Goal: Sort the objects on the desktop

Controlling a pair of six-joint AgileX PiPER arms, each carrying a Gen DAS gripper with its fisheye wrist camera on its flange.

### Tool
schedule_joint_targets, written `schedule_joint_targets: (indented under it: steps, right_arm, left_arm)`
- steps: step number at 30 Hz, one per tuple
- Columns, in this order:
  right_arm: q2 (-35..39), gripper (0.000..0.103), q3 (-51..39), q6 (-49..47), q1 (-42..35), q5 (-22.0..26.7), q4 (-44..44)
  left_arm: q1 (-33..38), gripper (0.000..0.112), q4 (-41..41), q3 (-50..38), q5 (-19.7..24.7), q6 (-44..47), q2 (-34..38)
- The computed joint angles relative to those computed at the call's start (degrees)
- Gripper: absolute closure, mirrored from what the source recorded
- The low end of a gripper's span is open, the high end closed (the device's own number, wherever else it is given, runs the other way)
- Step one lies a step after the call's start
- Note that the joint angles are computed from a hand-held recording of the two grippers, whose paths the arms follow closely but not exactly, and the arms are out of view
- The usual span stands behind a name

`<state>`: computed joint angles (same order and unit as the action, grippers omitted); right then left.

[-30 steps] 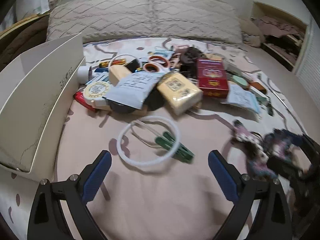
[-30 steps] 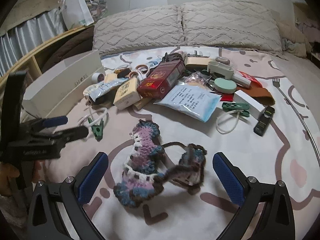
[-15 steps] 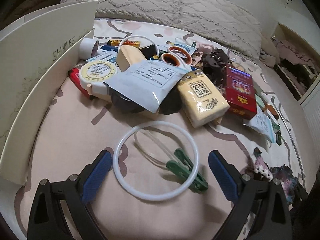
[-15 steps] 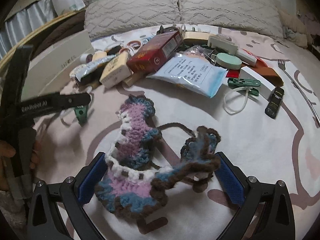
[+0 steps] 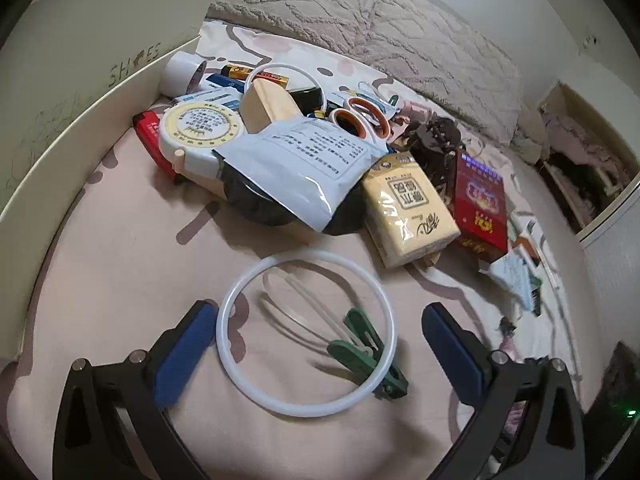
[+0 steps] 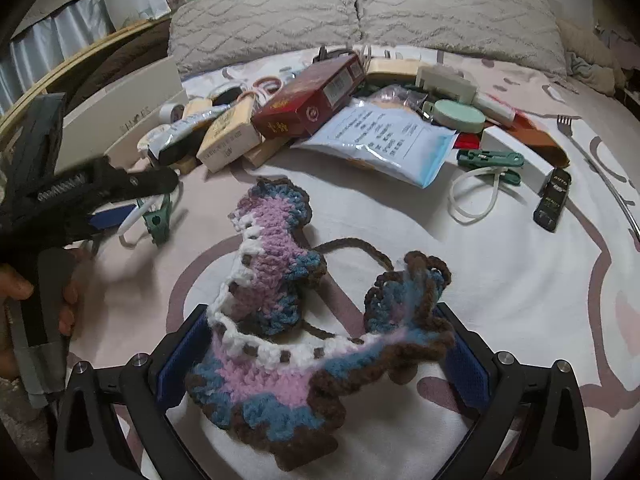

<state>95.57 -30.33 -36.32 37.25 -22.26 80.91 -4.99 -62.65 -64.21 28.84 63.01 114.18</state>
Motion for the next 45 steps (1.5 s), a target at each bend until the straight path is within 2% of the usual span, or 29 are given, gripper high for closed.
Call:
schedule_joint_targets:
  steps: [4, 6, 7, 10, 11, 12, 14, 17, 23, 27, 32, 35, 39, 45]
  right_arm:
    - [0.3, 0.003, -0.7, -3.0, 2.6, -4.4, 4.9]
    - [0.3, 0.015, -0.8, -3.6, 3.4, -6.0, 6.0]
    - [0.1, 0.018, -0.6, -3.1, 3.6, -6.5, 5.7]
    - [-0.9, 0.04, 0.7, 1.1, 3.7, -7.0, 1.8]
    - [-1.2, 0.055, 1.2, 2.9, 3.6, -7.0, 0.2]
    - [-1.7, 0.065, 2.2, 6.4, 3.3, -7.1, -2.9]
    - [-2.8, 0.076, 3.9, 12.5, 3.3, -7.7, -8.1]
    - [-3.6, 0.078, 5.0, 16.3, 3.6, -8.7, -11.2]
    - [-4.4, 0.083, 5.0, 15.1, 5.5, -10.8, -11.1]
    - [-6.0, 0.087, 6.5, 17.5, 6.6, -12.3, -13.3]
    - [-8.3, 0.088, 8.2, 20.5, 7.1, -13.0, -16.8]
    - [-10.2, 0.088, 9.0, 22.3, 7.2, -12.0, -19.3]
    - [-12.8, 0.088, 9.9, 27.5, 6.4, -7.9, -26.3]
    - [-12.3, 0.088, 9.9, 26.8, 7.4, -3.7, -24.0]
  left_arm:
    - [-1.8, 0.01, 1.1, 1.2, -3.7, 0.0, -0.7]
    - [-1.9, 0.011, 1.1, 1.1, -4.2, 0.2, -0.5]
    - [-2.0, 0.011, 1.0, 1.0, -4.5, 0.3, -0.4]
    - [-2.0, 0.017, -0.1, 1.5, -5.7, 1.2, -0.6]
    - [-2.0, 0.019, -0.8, 1.8, -5.9, 2.0, -0.8]
    - [-2.0, 0.025, -1.8, 2.2, -6.2, 3.0, -1.0]
    - [-1.7, 0.028, -4.0, 2.5, -5.9, 5.2, -1.1]
    - [-1.0, 0.028, -6.6, 2.8, -4.9, 7.8, -1.1]
    - [0.8, 0.028, -12.1, 3.6, -2.2, 12.6, -1.7]
    - [1.0, 0.028, -15.7, 5.3, -2.6, 16.1, -3.3]
    - [0.8, 0.028, -23.1, 8.9, -3.5, 25.3, -6.9]
    - [0.7, 0.028, -26.6, 10.9, -3.6, 30.1, -9.0]
    - [1.4, 0.028, -27.0, 13.4, -2.0, 33.3, -11.8]
    - [0.7, 0.028, -24.0, 18.2, -2.0, 37.2, -14.9]
